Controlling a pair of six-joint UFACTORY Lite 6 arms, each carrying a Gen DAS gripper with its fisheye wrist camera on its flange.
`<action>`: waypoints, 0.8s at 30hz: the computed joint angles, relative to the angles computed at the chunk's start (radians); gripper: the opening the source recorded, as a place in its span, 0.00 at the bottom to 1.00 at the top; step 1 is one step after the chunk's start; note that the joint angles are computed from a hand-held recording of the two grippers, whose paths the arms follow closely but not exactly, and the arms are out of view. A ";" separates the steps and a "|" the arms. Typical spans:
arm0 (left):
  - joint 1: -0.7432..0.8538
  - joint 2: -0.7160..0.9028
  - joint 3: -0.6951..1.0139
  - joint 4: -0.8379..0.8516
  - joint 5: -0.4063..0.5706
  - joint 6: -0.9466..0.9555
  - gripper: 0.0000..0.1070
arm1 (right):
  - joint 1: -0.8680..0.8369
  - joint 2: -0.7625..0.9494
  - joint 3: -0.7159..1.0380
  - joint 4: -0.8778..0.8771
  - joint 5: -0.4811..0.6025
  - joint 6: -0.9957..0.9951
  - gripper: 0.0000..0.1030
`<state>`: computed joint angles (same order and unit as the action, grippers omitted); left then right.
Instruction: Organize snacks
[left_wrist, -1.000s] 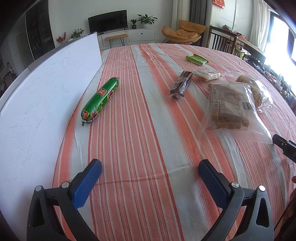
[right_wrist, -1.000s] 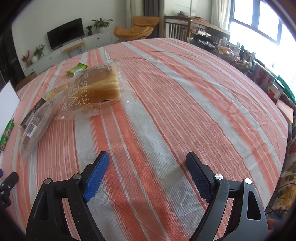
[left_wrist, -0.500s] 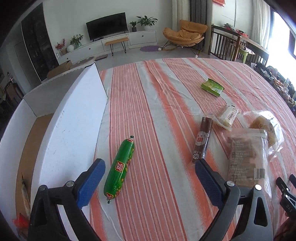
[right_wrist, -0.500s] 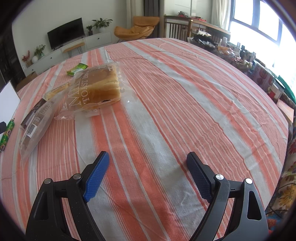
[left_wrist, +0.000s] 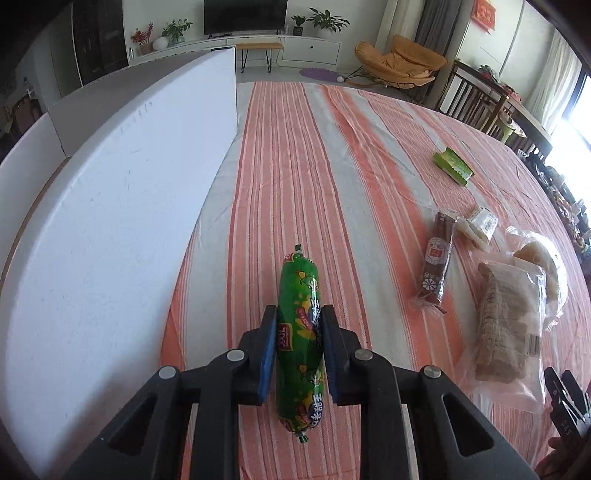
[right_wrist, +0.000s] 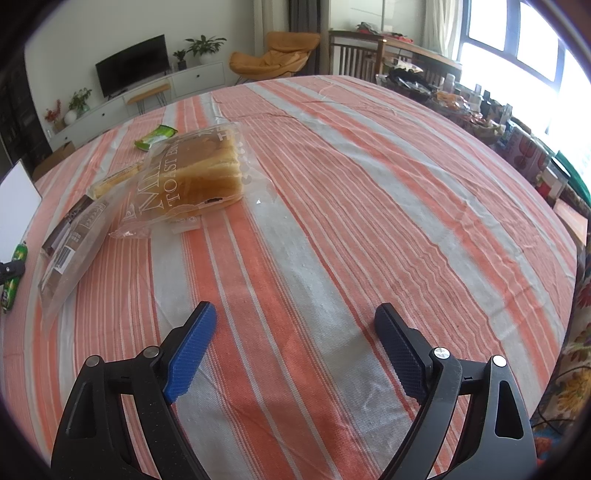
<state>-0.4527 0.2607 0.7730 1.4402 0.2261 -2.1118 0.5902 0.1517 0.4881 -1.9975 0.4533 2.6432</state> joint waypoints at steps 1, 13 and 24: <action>-0.048 -0.030 -0.039 0.030 0.005 -0.070 0.21 | 0.000 0.000 0.000 -0.001 0.000 0.001 0.88; -0.430 -0.021 -0.143 0.048 0.308 -0.323 0.78 | -0.002 -0.002 -0.001 -0.003 -0.001 0.002 0.88; -0.379 -0.016 -0.174 0.123 0.302 -0.407 0.96 | -0.003 -0.002 -0.001 -0.004 -0.002 0.001 0.88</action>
